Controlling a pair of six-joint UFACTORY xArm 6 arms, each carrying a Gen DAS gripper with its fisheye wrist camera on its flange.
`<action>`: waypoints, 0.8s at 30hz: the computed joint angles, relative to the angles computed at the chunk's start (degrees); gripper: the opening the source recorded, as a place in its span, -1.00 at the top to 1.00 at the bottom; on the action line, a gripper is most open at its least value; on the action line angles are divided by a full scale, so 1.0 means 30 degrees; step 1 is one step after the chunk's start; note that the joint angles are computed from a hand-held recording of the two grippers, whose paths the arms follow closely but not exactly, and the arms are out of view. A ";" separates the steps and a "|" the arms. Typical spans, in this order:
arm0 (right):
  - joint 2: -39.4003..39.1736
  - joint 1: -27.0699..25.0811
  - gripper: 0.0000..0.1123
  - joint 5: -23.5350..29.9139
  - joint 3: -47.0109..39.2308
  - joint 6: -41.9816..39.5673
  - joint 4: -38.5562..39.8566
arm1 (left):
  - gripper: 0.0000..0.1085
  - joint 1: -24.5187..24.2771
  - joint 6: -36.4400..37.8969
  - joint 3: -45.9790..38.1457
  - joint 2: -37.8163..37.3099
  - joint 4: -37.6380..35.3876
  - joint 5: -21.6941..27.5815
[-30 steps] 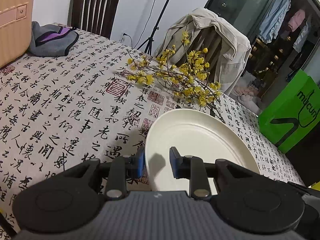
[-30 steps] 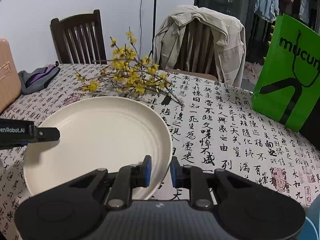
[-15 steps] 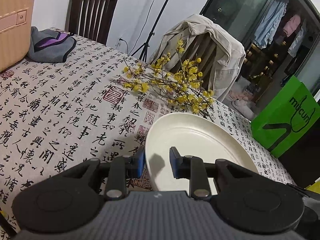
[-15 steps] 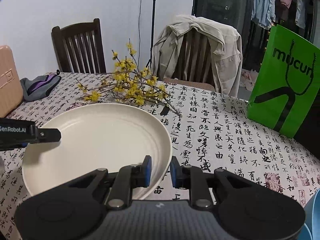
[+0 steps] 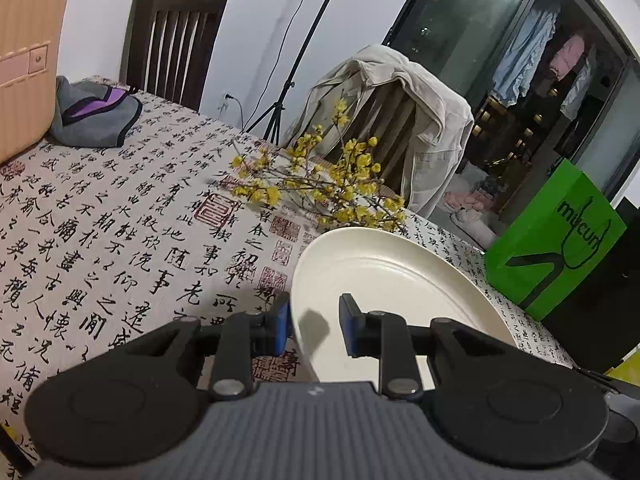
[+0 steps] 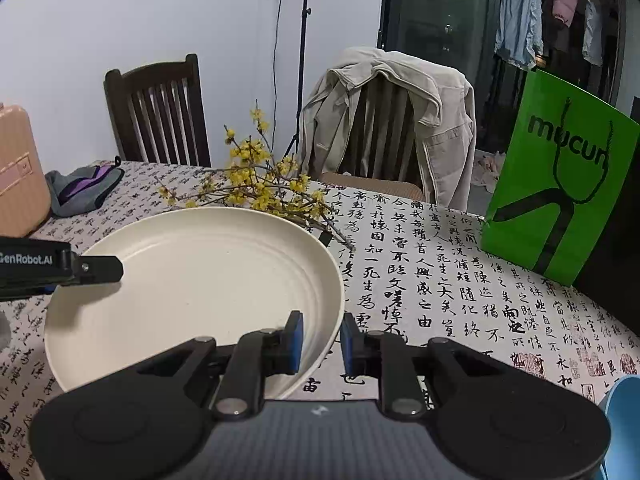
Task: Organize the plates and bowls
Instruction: 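Lift the cream plate off the table with both grippers, then carry the held cream plate with both grippers toward the blue bowls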
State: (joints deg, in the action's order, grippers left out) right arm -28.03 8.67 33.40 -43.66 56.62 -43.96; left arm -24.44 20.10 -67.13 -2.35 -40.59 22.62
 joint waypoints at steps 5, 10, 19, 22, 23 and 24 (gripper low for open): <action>-0.0434 0.0179 0.66 0.0187 0.0182 0.0518 -0.0468 | 0.53 -0.0047 0.0592 0.0138 -0.0296 -0.0571 -0.0102; -0.0981 0.0275 0.66 0.0218 0.0477 0.0861 -0.0516 | 0.53 -0.0176 0.1367 0.0413 -0.0713 -0.1224 -0.0456; -0.2060 0.0557 0.66 0.0643 0.0989 0.1720 -0.1121 | 0.53 -0.0404 0.2633 0.0815 -0.1365 -0.2320 -0.0648; -0.2384 0.0724 0.66 0.0885 0.1088 0.2025 -0.1327 | 0.53 -0.0441 0.3096 0.0949 -0.1596 -0.2738 -0.0660; -0.2503 0.0787 0.66 0.0977 0.1126 0.2107 -0.1388 | 0.53 -0.0454 0.3175 0.0952 -0.1653 -0.2806 -0.0663; -0.2648 0.0866 0.66 0.1060 0.1185 0.2197 -0.1415 | 0.53 -0.0484 0.3298 0.0997 -0.1739 -0.2921 -0.0694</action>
